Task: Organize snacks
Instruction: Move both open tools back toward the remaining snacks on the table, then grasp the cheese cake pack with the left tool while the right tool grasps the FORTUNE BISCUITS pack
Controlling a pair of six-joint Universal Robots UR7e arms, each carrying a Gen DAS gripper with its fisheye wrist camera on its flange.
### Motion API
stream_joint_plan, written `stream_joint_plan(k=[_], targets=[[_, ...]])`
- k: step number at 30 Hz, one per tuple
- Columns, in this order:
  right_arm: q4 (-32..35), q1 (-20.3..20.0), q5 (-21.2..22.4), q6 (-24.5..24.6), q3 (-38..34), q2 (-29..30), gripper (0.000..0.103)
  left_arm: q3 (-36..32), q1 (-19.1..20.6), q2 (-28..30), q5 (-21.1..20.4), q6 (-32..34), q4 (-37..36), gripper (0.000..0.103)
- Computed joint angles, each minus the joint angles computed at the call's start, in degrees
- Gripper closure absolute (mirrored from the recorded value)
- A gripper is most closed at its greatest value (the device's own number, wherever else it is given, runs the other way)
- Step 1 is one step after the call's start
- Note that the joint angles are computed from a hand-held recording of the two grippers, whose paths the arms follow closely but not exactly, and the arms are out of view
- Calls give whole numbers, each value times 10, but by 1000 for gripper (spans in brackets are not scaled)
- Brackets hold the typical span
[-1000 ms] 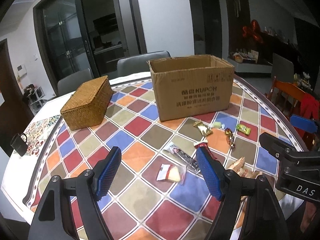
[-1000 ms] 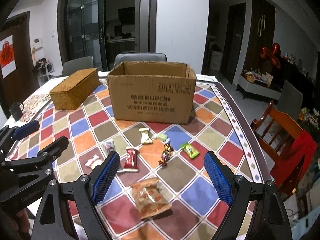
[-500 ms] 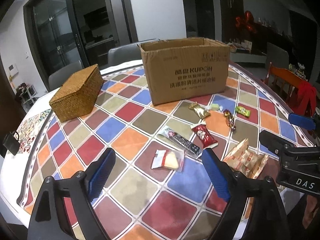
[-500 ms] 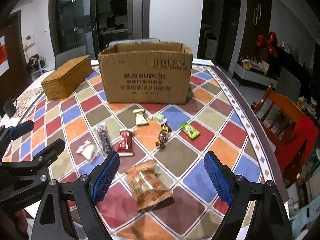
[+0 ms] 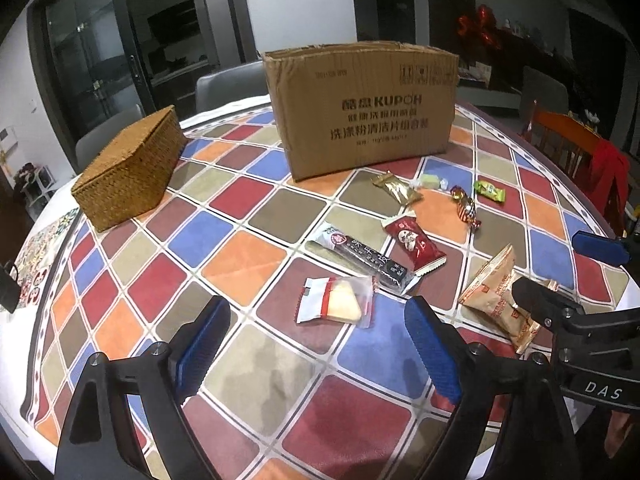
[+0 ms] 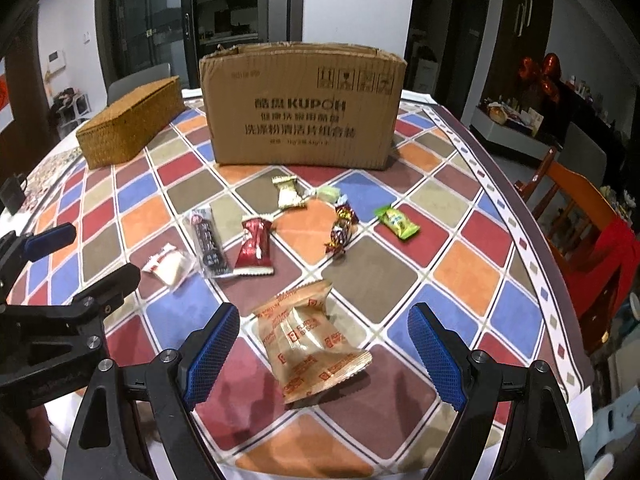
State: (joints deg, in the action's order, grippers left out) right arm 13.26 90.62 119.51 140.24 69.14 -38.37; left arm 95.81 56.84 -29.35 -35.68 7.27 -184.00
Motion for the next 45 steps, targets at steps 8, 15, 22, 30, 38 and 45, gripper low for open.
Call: stream_joint_plan(k=[8,15,22,30,38,45], targets=[[27,-2,19,14,-37,32,16,-29,24,12,-22,7,38,14],[58,-6,36,39,-79,64,16,-55,42,24,-39,18,69,14],[71,-8,51,46,-105,84,16,-80,54,36,-53,19,95,18],[93,-11,50,56,-132,101,16,-91,59,41,-68,21,93,24],[116,-16,33,74,-146,107,32,-89,57,41,-77,27,89,45],[122,-19,10,80,-140,101,54,-84,52,45,-69,39,71,63]])
